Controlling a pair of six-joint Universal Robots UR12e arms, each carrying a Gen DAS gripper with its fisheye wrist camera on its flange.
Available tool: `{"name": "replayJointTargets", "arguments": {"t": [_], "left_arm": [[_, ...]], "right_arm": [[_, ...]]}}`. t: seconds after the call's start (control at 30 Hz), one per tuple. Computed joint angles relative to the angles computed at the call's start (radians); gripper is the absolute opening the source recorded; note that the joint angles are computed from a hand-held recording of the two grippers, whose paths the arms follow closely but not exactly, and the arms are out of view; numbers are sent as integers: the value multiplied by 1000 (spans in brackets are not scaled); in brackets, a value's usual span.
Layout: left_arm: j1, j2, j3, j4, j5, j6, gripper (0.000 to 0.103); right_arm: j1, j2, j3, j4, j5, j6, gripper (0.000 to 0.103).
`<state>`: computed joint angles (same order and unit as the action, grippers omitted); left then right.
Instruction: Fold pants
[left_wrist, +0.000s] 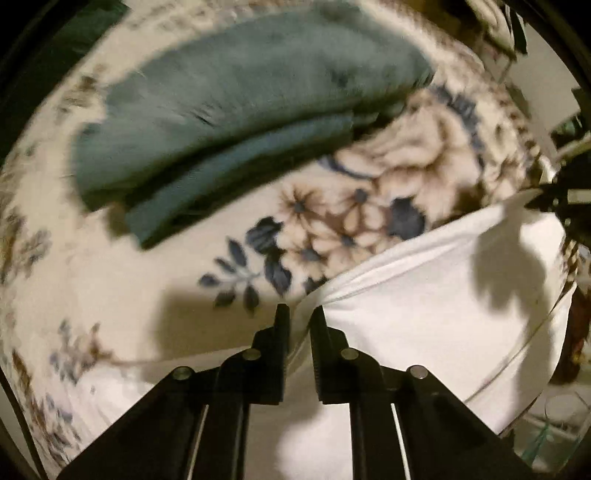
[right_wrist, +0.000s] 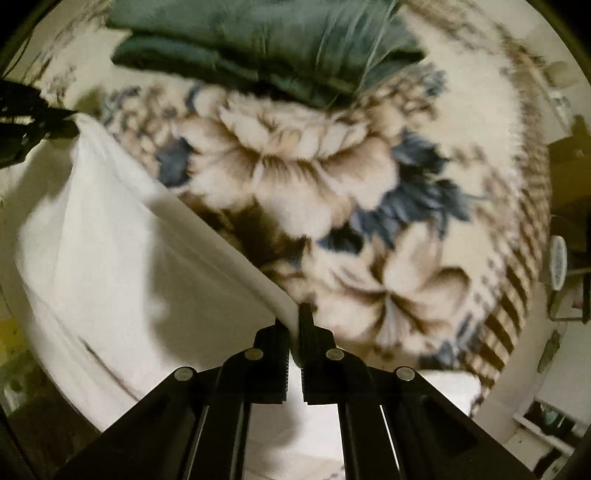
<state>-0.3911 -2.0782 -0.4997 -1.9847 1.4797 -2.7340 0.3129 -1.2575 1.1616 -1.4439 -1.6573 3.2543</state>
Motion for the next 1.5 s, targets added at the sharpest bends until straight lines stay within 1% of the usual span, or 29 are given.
{"name": "replayJointTargets", "arguments": {"t": [0.07,0.13,0.23,0.3,0.33,0.37,0.47,0.57,0.63,0.7,0.73,0.77,0.8,0.83,0.87,0.9,0.93,1.0,1.03,1.1,1.13,1.23,1.3,1.33,1.37,1.4,1.43,1.47,1.5], "left_arm": [[10,86,-112,79,-33,-69,9],[21,161,-205,133,-70,-135,9],[34,289,-347,171,-98,-230,9],[22,351,-431,177,-99,-296,9],[27,404,-500,168,-109,-327,9],[29,435,-536,149,-107,-342,9],[26,507,-650,98,-113,-389,9],[9,559,-786,92,-90,-429,9],[-1,571,-845,104,-71,-451,9],[-12,570,-875,104,-49,-464,13],[-12,575,-887,117,-47,-484,14],[-13,575,-885,120,-49,-492,14],[-19,570,-868,113,-40,-497,23],[-24,567,-854,106,-29,-500,47],[-26,568,-840,99,-29,-506,61],[-26,570,-828,103,-29,-519,87],[-30,571,-813,114,-19,-533,94],[-44,570,-793,142,10,-544,95],[-58,562,-780,154,45,-549,95],[-85,558,-778,186,116,-553,95],[-101,541,-770,201,145,-553,95],[-140,503,-766,247,202,-574,95],[-155,479,-760,269,233,-570,95],[-158,481,-760,267,238,-570,95],[-160,481,-761,268,238,-568,95],[-160,475,-761,265,239,-564,95],[-157,479,-761,254,236,-559,95],[-152,478,-760,250,227,-555,95],[-147,487,-765,247,222,-552,95]], "right_arm": [[15,-22,-10,-9,-35,32,5],[49,-51,-10,-12,-71,90,5],[132,-60,-50,38,-134,183,5],[189,-91,-36,81,-149,264,5],[216,-106,-16,97,-159,298,5],[250,-115,-9,115,-160,337,5],[305,-150,61,145,-113,424,5],[345,-169,138,132,-75,478,5],[357,-176,182,122,-45,503,6],[354,-180,224,111,-6,549,12],[349,-185,242,101,19,568,18],[338,-200,268,79,70,598,38],[328,-218,293,41,113,621,53],[316,-247,325,-17,168,666,84],[308,-268,346,-57,199,696,92],[300,-300,372,-111,232,756,92],[295,-326,388,-142,243,814,92],[285,-378,406,-169,224,957,92],[281,-395,407,-168,198,1018,92],[260,-419,394,-129,105,1132,92],[246,-420,385,-108,56,1164,92],[197,-397,373,-83,-15,1163,92],[157,-359,366,-26,-23,1115,92],[141,-339,368,1,-20,1071,88],[135,-316,348,48,-17,1031,59],[142,-295,336,99,-29,1006,37],[144,-297,337,108,-26,1022,6],[145,-328,358,75,-23,1079,5],[154,-365,371,77,-50,1178,5]]}}
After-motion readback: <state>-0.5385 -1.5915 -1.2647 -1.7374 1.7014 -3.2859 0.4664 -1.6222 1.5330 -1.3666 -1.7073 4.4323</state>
